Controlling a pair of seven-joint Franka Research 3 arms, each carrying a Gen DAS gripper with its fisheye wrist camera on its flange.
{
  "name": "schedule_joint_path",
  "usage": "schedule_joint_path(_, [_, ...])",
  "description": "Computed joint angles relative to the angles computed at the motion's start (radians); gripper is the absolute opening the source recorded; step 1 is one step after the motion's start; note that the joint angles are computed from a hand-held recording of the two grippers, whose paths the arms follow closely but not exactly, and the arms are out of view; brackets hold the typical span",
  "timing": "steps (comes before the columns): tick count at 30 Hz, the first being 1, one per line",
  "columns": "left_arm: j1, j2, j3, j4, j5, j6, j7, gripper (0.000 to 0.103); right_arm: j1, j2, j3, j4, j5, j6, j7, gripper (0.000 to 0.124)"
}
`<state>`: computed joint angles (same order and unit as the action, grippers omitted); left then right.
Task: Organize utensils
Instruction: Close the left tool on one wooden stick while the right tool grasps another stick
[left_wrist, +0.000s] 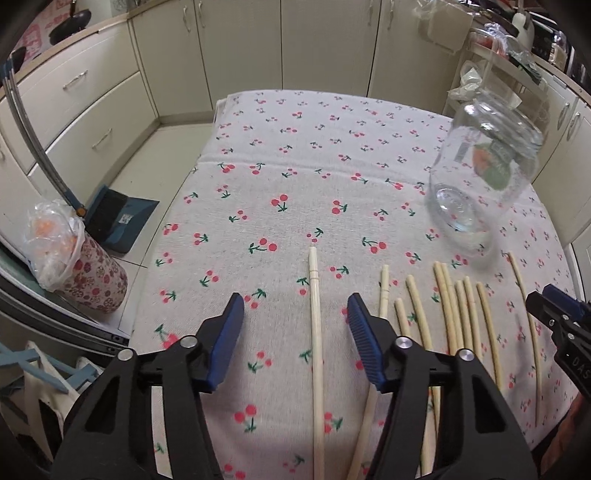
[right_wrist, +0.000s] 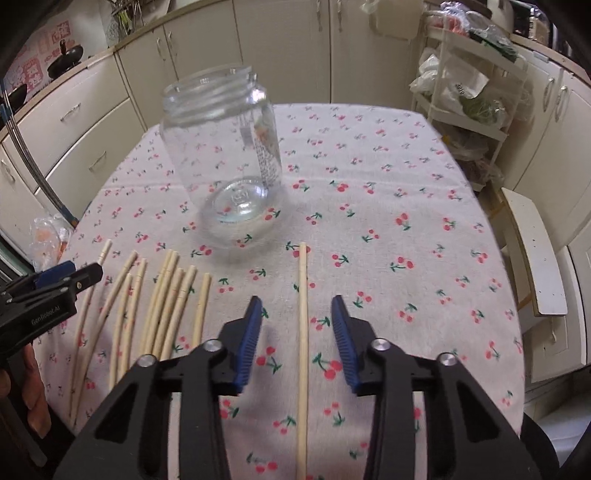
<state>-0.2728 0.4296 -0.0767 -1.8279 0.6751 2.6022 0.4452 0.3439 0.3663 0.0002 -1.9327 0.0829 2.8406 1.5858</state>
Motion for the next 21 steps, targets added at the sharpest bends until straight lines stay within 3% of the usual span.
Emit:
schedule_joint_path(6, [-0.004,0.042,0.009,0.052,0.004,-0.007,0.016,0.041,-0.009,0.043,0.006,0.045,0.006,-0.012,-0.041,0.015])
schedule_joint_path(7, [-0.005,0.048,0.011,0.06,0.005,-0.008,0.018,0.035,-0.014,0.046,0.011,0.049,0.011,-0.014,-0.054,0.009])
schedule_joint_path(12, [-0.005,0.061,0.016,0.069,0.014,0.021,0.037,0.007,-0.027,0.046,0.023,0.037,0.038,0.014,-0.096,0.006])
schedule_joint_path(21, [0.057,0.013,-0.005,-0.045,-0.097,0.256,0.112,0.005,-0.101,0.016,0.105,0.018,0.219,0.037,-0.197,0.006])
